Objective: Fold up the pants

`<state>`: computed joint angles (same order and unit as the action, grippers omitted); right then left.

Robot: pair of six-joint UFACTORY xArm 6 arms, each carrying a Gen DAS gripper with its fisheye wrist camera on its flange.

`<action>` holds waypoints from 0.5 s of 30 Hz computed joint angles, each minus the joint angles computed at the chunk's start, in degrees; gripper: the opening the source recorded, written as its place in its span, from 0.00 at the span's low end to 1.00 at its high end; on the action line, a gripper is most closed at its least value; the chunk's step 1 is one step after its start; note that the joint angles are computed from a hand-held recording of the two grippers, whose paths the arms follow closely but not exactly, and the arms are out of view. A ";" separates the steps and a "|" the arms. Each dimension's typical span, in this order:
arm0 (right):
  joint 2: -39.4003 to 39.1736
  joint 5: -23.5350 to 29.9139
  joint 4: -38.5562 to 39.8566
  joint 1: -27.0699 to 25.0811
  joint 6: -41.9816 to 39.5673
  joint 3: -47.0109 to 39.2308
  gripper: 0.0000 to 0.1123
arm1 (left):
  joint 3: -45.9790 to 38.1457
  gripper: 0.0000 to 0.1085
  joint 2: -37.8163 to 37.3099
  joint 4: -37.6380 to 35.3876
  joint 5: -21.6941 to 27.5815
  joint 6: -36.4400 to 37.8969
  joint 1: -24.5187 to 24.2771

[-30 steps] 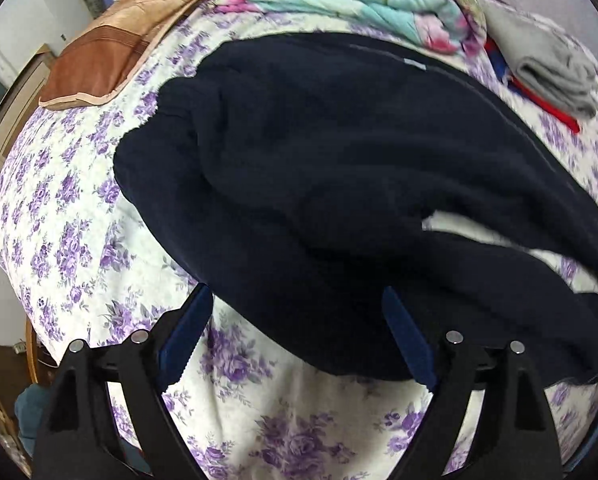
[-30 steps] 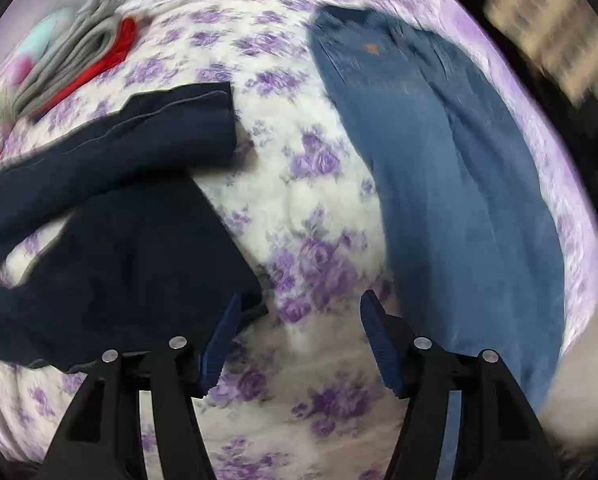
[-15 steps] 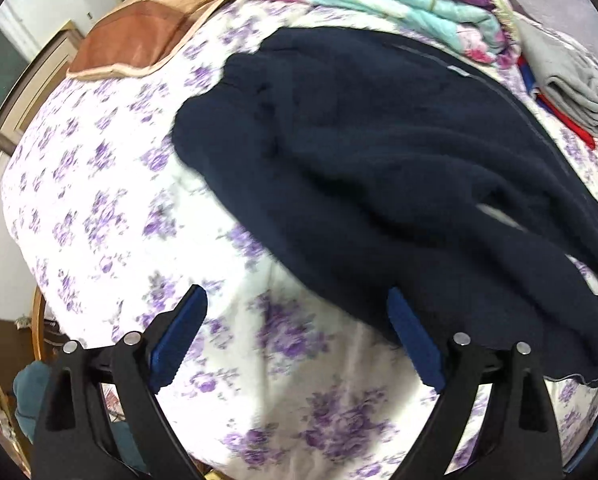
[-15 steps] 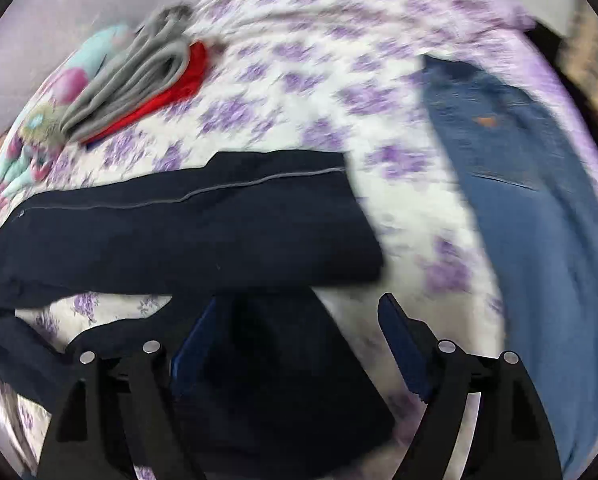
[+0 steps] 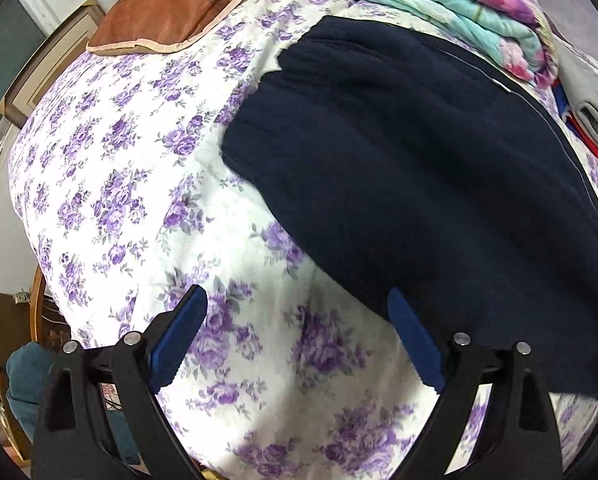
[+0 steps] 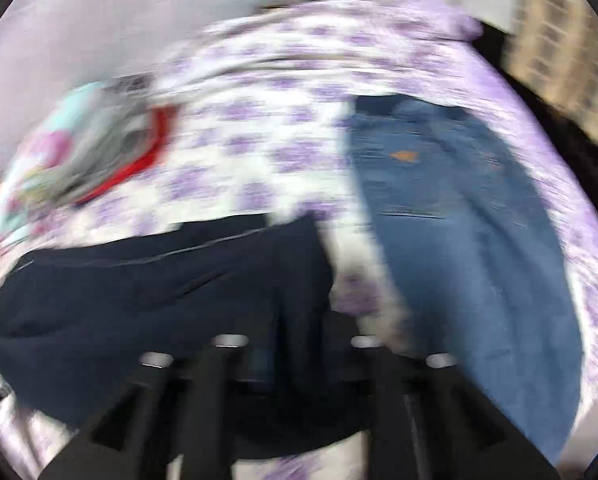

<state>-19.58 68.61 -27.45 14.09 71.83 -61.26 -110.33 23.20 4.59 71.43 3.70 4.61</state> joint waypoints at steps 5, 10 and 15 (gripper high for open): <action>1.09 4.01 2.20 0.75 1.15 0.15 0.65 | -5.64 0.82 3.58 -0.04 1.27 0.23 -0.04; -6.21 9.30 5.18 4.45 4.74 5.83 0.67 | -8.24 0.82 5.56 -0.03 2.10 -1.21 1.45; -10.61 -2.97 18.03 3.63 3.40 15.27 0.29 | -12.83 0.82 8.61 -0.74 5.51 -3.49 3.20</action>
<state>-30.19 65.64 -9.43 17.72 75.23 -45.99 -123.16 31.81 3.84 76.94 0.21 7.82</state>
